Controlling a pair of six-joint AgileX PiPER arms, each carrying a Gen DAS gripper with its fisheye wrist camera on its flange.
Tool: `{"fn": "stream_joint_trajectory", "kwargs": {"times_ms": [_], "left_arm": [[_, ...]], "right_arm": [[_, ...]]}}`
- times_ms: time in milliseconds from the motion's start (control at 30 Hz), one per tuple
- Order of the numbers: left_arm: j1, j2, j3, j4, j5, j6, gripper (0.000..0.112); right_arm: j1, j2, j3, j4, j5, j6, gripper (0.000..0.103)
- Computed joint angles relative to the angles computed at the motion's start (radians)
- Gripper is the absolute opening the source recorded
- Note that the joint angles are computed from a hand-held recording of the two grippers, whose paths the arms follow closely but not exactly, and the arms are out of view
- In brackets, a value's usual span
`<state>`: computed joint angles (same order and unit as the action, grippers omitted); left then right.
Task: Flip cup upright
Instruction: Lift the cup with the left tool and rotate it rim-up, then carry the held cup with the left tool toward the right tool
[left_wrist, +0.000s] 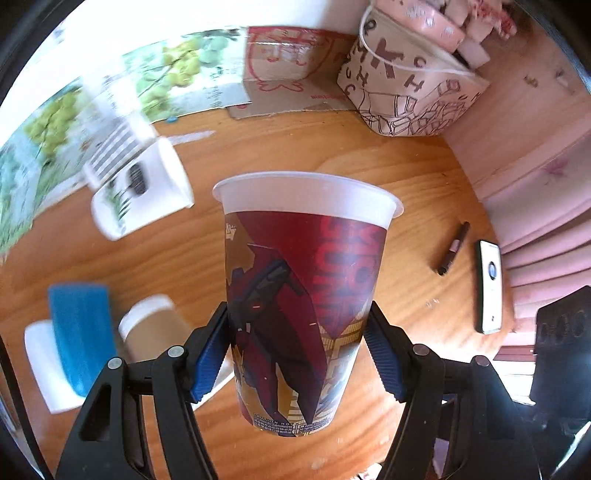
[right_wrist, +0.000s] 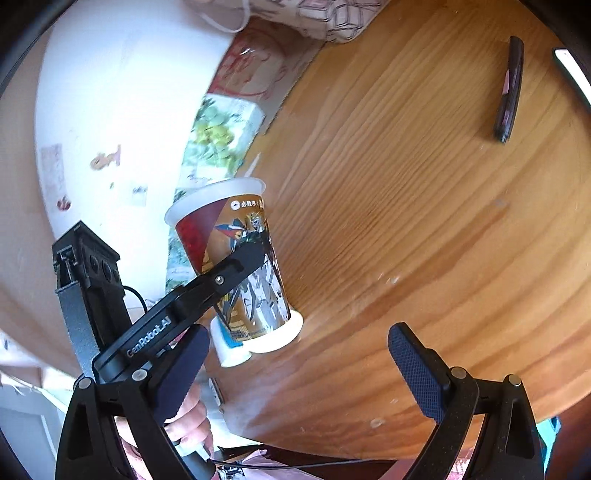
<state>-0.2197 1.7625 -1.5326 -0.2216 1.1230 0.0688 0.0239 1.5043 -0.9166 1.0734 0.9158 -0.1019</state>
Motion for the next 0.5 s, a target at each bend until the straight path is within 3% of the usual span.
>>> {"fn": "stream_joint_trajectory", "kwargs": {"times_ms": [500], "left_arm": [[0.340,-0.338,0.337,-0.153,0.054,0.358,0.073]], "right_arm": [[0.281,-0.284,0.188,-0.069,-0.227,0.266,0.099]]}}
